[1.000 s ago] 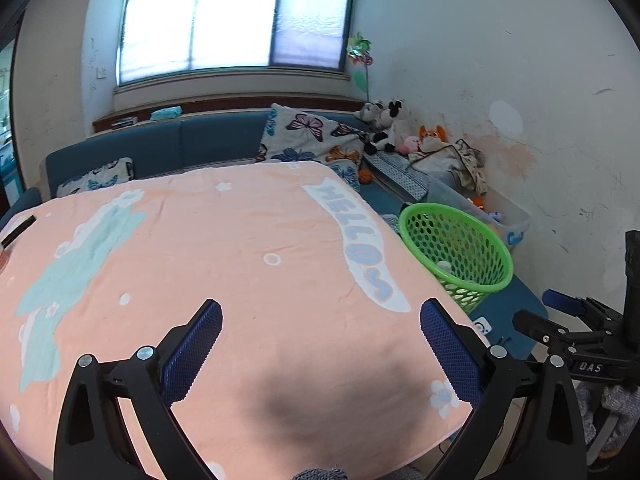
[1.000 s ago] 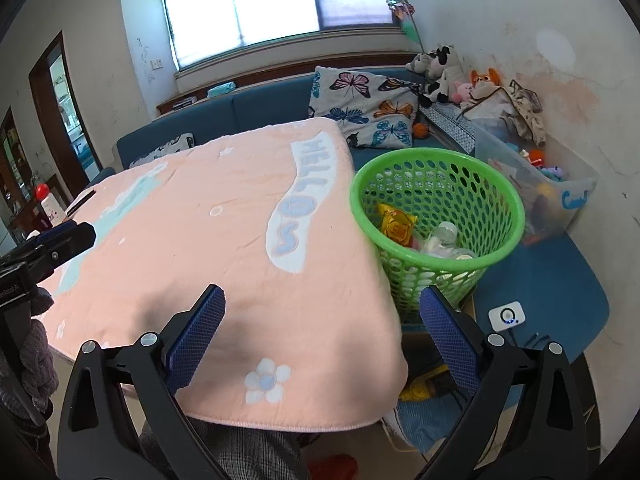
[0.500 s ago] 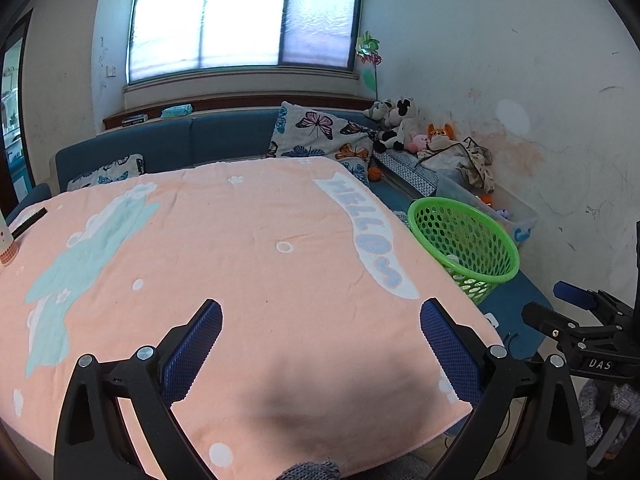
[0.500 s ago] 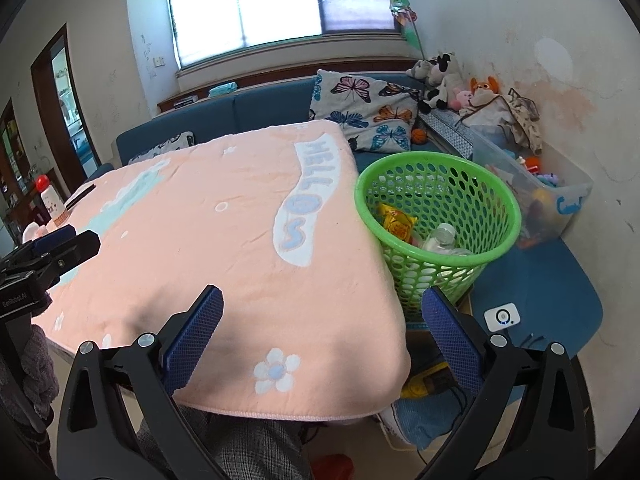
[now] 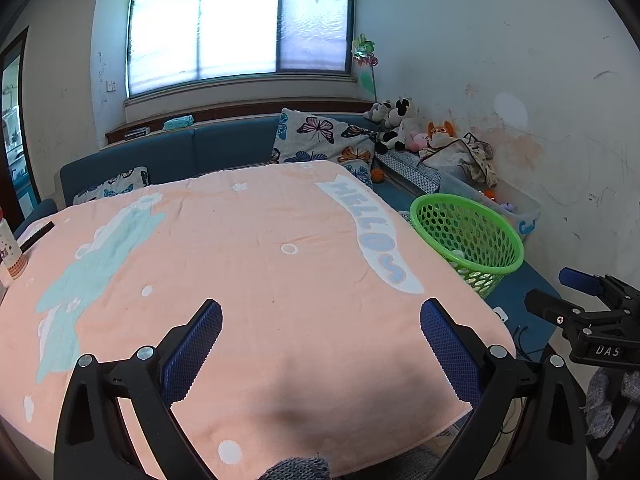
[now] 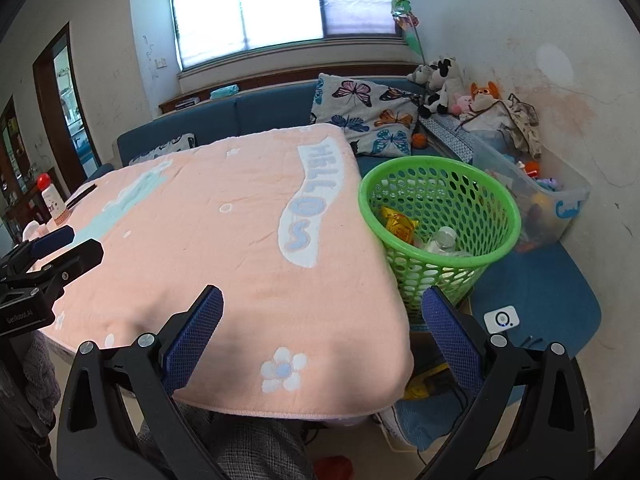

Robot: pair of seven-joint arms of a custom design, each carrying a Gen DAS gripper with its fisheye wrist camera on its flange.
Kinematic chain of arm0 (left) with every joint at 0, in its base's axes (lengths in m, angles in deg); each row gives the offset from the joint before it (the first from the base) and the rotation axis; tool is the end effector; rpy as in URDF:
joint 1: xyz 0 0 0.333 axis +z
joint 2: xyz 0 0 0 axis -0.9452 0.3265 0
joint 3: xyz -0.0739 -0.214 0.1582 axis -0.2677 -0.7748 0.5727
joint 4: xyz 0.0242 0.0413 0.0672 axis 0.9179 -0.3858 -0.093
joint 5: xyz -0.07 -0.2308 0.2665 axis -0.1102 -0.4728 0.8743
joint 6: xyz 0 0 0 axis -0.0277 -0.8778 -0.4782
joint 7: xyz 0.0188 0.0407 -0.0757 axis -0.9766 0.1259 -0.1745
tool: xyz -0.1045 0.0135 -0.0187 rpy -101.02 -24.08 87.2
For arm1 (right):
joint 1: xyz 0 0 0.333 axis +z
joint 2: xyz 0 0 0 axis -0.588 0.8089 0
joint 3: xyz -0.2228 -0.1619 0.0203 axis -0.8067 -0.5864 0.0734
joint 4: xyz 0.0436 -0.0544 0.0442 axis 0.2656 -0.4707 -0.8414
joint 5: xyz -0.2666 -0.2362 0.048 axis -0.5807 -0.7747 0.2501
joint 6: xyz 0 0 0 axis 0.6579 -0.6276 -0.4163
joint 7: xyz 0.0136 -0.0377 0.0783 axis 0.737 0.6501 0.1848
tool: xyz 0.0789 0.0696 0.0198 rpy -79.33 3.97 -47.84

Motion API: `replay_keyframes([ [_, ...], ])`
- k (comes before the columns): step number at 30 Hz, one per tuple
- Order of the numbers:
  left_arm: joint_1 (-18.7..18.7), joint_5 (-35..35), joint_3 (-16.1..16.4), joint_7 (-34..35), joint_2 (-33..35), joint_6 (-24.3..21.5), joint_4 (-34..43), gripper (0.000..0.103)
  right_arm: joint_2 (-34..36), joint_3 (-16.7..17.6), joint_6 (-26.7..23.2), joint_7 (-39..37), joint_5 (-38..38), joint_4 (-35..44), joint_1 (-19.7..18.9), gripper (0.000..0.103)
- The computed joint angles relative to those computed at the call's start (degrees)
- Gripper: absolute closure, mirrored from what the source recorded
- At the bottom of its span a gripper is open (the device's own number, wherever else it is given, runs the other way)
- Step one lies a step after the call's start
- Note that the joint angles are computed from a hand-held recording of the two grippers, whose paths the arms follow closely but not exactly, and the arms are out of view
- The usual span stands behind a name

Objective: Collect trash

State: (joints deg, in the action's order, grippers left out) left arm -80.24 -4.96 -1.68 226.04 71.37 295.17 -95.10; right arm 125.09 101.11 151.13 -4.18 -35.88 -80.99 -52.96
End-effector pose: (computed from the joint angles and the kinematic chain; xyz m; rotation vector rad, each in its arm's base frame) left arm 0.5254 -0.0297 0.3582 -1.8412 1.3015 -0.7271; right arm 0.6313 0.2157 0.3500 -1.9919 1.0570 -0.3943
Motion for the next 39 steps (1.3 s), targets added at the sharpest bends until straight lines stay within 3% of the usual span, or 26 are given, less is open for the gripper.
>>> replay_keyframes([
  [39,0.18,-0.82,-0.48,0.66,0.41,1.26,0.35,0.007,0.04,-0.32,-0.94,-1.56,1.62,0.52,0.52,0.004],
])
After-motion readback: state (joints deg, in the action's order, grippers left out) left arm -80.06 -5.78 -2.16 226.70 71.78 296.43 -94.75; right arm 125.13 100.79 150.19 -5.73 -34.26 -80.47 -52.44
